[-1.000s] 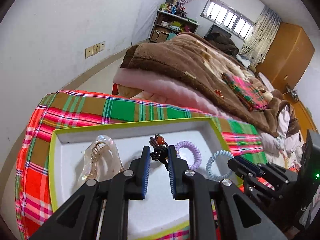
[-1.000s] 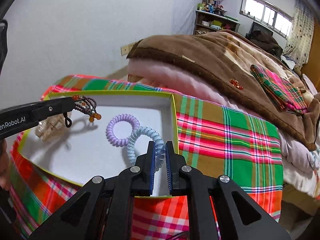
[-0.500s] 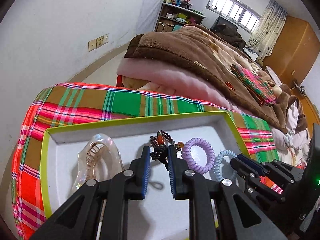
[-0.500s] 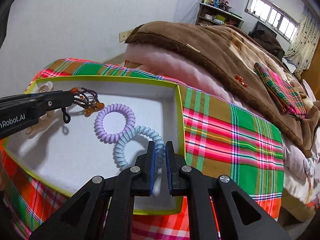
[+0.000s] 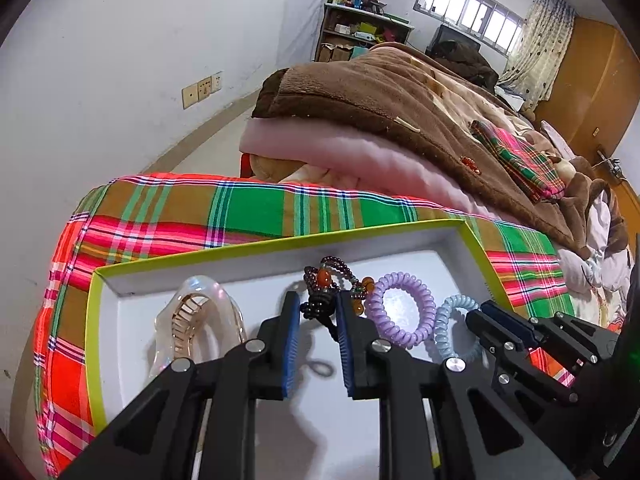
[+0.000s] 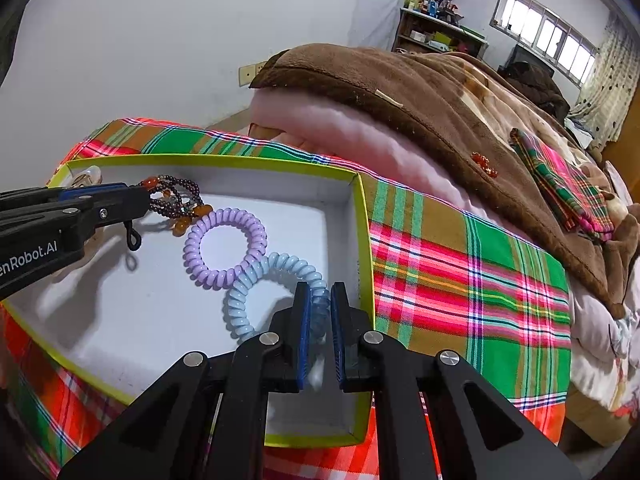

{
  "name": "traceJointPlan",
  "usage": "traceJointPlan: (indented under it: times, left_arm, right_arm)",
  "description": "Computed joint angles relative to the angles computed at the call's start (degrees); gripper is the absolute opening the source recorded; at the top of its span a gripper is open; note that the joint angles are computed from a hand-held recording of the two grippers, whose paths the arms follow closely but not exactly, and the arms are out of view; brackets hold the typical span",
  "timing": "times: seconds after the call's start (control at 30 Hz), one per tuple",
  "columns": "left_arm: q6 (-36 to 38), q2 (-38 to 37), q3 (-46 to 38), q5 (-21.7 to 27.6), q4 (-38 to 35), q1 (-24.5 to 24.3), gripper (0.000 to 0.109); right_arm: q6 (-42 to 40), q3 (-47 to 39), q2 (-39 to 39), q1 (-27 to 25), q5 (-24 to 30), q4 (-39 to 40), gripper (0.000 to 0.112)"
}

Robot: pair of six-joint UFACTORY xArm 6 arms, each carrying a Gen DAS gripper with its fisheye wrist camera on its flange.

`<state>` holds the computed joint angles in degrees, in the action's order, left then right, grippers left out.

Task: Organize jewelry
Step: 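Open both tools to release the bracelet and blue tie in the box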

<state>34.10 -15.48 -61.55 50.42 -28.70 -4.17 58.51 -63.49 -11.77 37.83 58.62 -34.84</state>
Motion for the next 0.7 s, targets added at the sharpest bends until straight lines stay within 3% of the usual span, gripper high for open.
traceJointPlan:
  times: [0.2, 0.7]
  left_arm:
    - [-1.03, -0.25, 0.05, -0.41, 0.98, -0.19, 0.032]
    - [-0.28, -2.74, 1.09, 0.46, -0.01, 0.99, 0.045]
  right_arm:
    - [0.7, 0.4, -0.26, -0.28, -0.97, -0.15, 0.011]
    - [4.29, 1.94, -3.22, 0.74, -2.09, -2.7, 0.016]
